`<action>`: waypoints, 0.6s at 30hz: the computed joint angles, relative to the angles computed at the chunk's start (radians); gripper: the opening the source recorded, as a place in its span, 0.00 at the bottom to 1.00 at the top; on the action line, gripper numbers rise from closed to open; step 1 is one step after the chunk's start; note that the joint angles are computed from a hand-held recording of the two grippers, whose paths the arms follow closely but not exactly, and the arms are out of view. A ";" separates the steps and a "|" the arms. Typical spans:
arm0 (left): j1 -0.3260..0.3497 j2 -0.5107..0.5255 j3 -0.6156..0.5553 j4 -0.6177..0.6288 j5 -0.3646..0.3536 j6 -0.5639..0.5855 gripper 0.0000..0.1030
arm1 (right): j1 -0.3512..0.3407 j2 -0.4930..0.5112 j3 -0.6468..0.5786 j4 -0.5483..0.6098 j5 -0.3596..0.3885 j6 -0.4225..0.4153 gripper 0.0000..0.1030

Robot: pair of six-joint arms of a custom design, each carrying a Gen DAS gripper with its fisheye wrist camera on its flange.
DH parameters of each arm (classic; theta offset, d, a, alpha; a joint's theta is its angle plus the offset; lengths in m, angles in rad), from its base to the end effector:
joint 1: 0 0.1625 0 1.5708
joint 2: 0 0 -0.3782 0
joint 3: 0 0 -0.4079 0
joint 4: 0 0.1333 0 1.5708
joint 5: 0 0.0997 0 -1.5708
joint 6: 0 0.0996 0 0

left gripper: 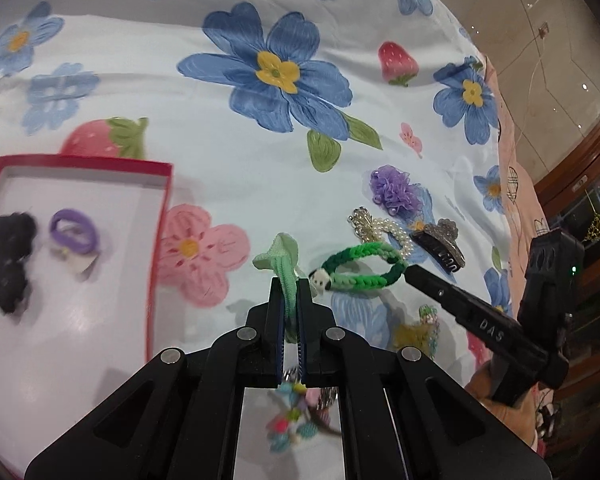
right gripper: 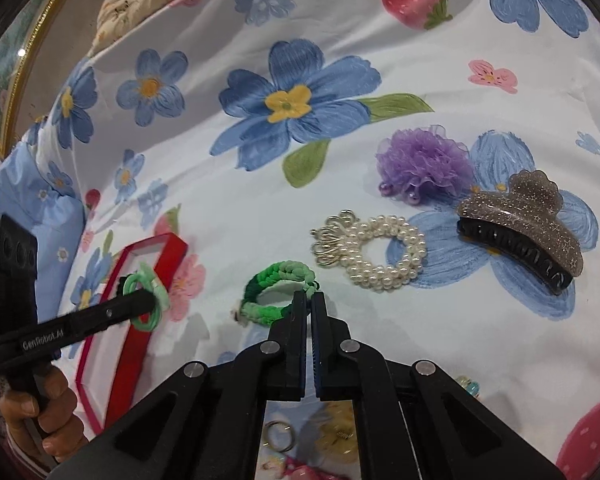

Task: Organize jewelry
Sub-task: 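Carry both green items into the red tray and open both tools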

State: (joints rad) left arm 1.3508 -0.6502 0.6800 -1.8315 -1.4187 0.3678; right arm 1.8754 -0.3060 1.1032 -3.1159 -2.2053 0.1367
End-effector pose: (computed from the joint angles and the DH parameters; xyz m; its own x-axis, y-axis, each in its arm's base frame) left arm -0.0360 -0.8408 0.3063 -0.8308 0.5113 -0.2199 0.5478 0.8211 -0.1605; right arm 0.3028 -0.7154 -0.0064 -0.9109 0.2370 0.3378 -0.0966 0.6734 -0.7330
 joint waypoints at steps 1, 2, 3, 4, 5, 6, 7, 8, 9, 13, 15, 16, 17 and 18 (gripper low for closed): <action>0.003 -0.014 0.017 -0.010 -0.004 0.001 0.04 | 0.004 0.002 -0.002 -0.002 0.001 -0.002 0.02; 0.006 -0.029 0.035 -0.022 -0.006 0.002 0.04 | 0.008 0.003 -0.004 -0.004 0.004 -0.005 0.02; 0.009 -0.043 0.051 -0.031 -0.009 0.001 0.04 | 0.011 0.004 -0.005 -0.005 0.005 -0.007 0.02; 0.010 -0.053 0.061 -0.037 -0.013 0.000 0.04 | 0.017 0.006 -0.008 -0.008 0.006 -0.010 0.02; 0.013 -0.063 0.069 -0.040 -0.019 -0.001 0.04 | 0.021 0.007 -0.009 -0.010 0.008 -0.012 0.02; 0.015 -0.074 0.080 -0.047 -0.021 -0.002 0.04 | 0.024 0.008 -0.010 -0.011 0.010 -0.014 0.01; 0.016 -0.084 0.091 -0.055 -0.021 -0.002 0.04 | 0.029 0.010 -0.014 -0.012 0.012 -0.017 0.01; 0.017 -0.094 0.101 -0.064 -0.020 0.000 0.04 | 0.034 0.013 -0.019 -0.013 0.013 -0.020 0.01; 0.018 -0.103 0.109 -0.069 -0.021 0.001 0.04 | 0.038 0.016 -0.023 -0.013 0.014 -0.023 0.01; 0.027 -0.128 0.127 -0.082 -0.022 0.000 0.04 | 0.055 0.026 -0.042 -0.019 0.022 -0.037 0.01; 0.032 -0.140 0.135 -0.088 -0.024 -0.002 0.04 | 0.064 0.033 -0.055 -0.019 0.022 -0.046 0.01; 0.034 -0.146 0.139 -0.094 -0.022 -0.001 0.04 | 0.069 0.037 -0.064 -0.017 0.024 -0.051 0.01; 0.037 -0.150 0.141 -0.096 -0.023 -0.002 0.04 | 0.074 0.042 -0.073 -0.016 0.027 -0.056 0.01; 0.039 -0.153 0.140 -0.096 -0.023 -0.002 0.04 | 0.077 0.044 -0.077 -0.015 0.030 -0.058 0.00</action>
State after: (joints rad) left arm 1.3902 -0.8033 0.8205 -1.9273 -1.4420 0.3654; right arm 1.9526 -0.2616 1.0262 -3.1311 -2.1754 0.0787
